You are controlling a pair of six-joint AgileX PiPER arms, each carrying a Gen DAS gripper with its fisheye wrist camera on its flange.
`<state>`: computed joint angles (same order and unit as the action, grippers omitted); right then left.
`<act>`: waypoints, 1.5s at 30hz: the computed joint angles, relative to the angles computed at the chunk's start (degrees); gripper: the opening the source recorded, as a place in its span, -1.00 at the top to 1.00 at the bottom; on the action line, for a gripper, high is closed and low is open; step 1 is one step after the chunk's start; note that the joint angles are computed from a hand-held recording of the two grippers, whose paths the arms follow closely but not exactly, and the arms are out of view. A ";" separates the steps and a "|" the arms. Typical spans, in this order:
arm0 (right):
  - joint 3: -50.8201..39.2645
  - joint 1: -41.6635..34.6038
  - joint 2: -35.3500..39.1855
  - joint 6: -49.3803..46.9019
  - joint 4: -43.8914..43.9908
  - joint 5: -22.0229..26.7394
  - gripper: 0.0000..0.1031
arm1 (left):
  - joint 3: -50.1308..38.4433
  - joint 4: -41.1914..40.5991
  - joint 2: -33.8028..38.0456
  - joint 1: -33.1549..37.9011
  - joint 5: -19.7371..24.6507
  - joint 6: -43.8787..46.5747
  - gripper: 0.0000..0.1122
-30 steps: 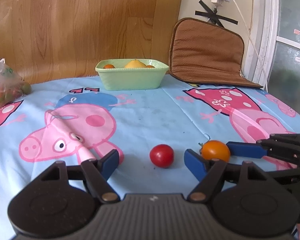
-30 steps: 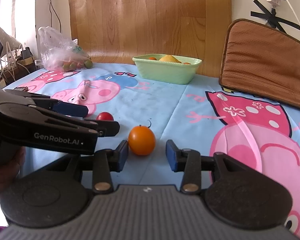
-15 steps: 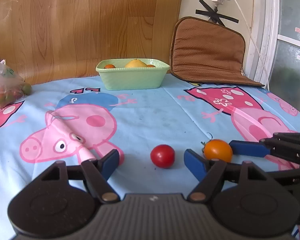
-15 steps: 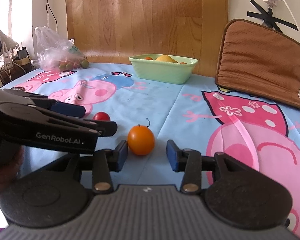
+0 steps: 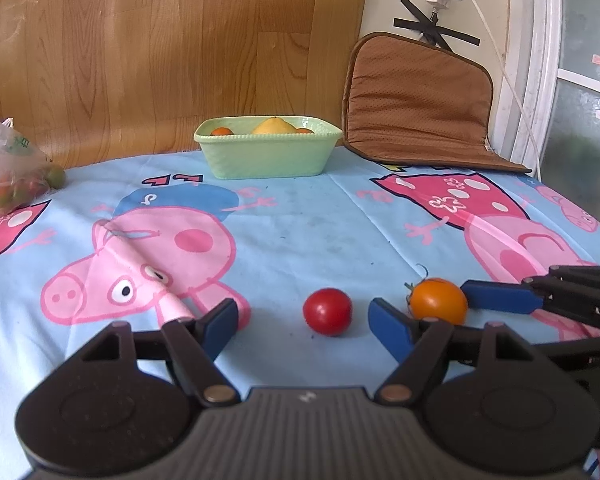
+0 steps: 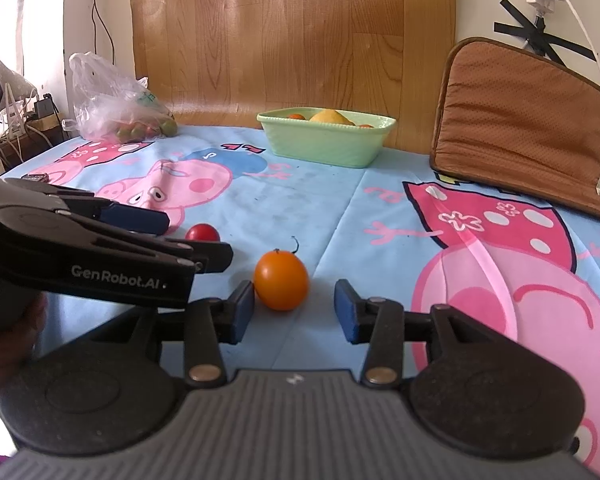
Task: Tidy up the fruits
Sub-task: 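Position the open left gripper around the red cherry tomato while the right gripper aligns on the orange one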
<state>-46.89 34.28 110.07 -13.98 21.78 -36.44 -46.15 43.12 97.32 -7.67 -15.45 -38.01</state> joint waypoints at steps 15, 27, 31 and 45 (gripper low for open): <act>0.31 -0.61 -0.13 1.92 -2.00 0.12 0.06 | -0.10 0.34 0.14 0.11 -0.06 -0.30 -0.33; 0.03 -0.44 0.05 1.16 -1.32 0.25 0.05 | 0.05 1.28 0.02 0.30 -0.37 -1.30 -0.33; 0.06 -0.44 0.01 1.17 -1.33 0.25 0.05 | 0.01 1.16 0.04 0.27 -0.30 -1.13 -0.33; 0.09 -1.02 -0.05 3.01 -3.22 0.60 -0.01 | -0.33 -2.08 0.17 -0.26 1.01 1.18 -0.35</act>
<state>-46.80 33.26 110.03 -10.97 18.56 -35.84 -46.48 41.04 97.49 -7.93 -14.44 -36.83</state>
